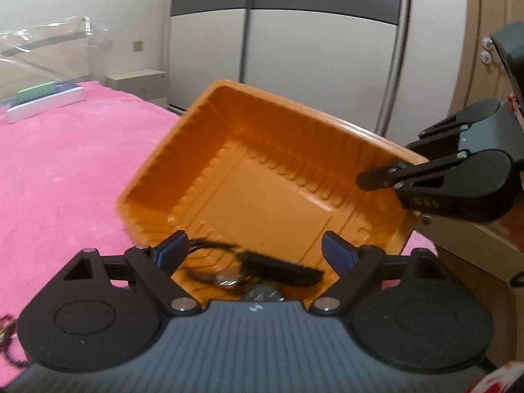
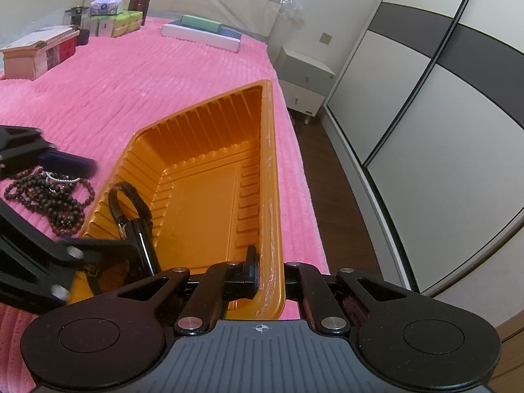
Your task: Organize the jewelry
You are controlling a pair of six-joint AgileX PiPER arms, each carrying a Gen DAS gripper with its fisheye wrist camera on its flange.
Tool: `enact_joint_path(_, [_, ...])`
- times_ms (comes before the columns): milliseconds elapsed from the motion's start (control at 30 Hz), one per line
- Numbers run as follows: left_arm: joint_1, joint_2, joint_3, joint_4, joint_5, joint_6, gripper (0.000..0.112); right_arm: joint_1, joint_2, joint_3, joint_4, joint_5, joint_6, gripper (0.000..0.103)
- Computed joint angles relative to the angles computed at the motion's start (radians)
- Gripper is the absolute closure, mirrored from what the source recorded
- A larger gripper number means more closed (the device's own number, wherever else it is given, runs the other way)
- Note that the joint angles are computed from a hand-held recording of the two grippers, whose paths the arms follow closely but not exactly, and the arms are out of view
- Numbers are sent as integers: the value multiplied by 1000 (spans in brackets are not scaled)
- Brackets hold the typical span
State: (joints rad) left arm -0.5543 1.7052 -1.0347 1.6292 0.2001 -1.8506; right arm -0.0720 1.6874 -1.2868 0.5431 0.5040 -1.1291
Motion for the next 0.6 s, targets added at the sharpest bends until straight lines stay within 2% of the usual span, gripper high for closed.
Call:
enact_joint_path(67, [-9, -47, 65, 11, 51, -43, 26, -1, -2, 3, 4, -2, -4, 98])
enact_joint_path(267, [-80, -167, 261, -157, 293, -31, 26, -4, -6, 12, 12, -6, -15, 98])
enact_joint_path(367, [-98, -222, 352, -223, 382, -65, 26, -2, -10, 15, 10, -9, -13, 98])
enact_joint_path(533, [-76, -281, 449, -256, 428, -142, 31, -2, -10, 15, 4, -10, -8, 98])
enact_joint_path(600, [-60, -275, 449, -261, 432, -135, 41, -3, -12, 18, 2, -11, -7, 98])
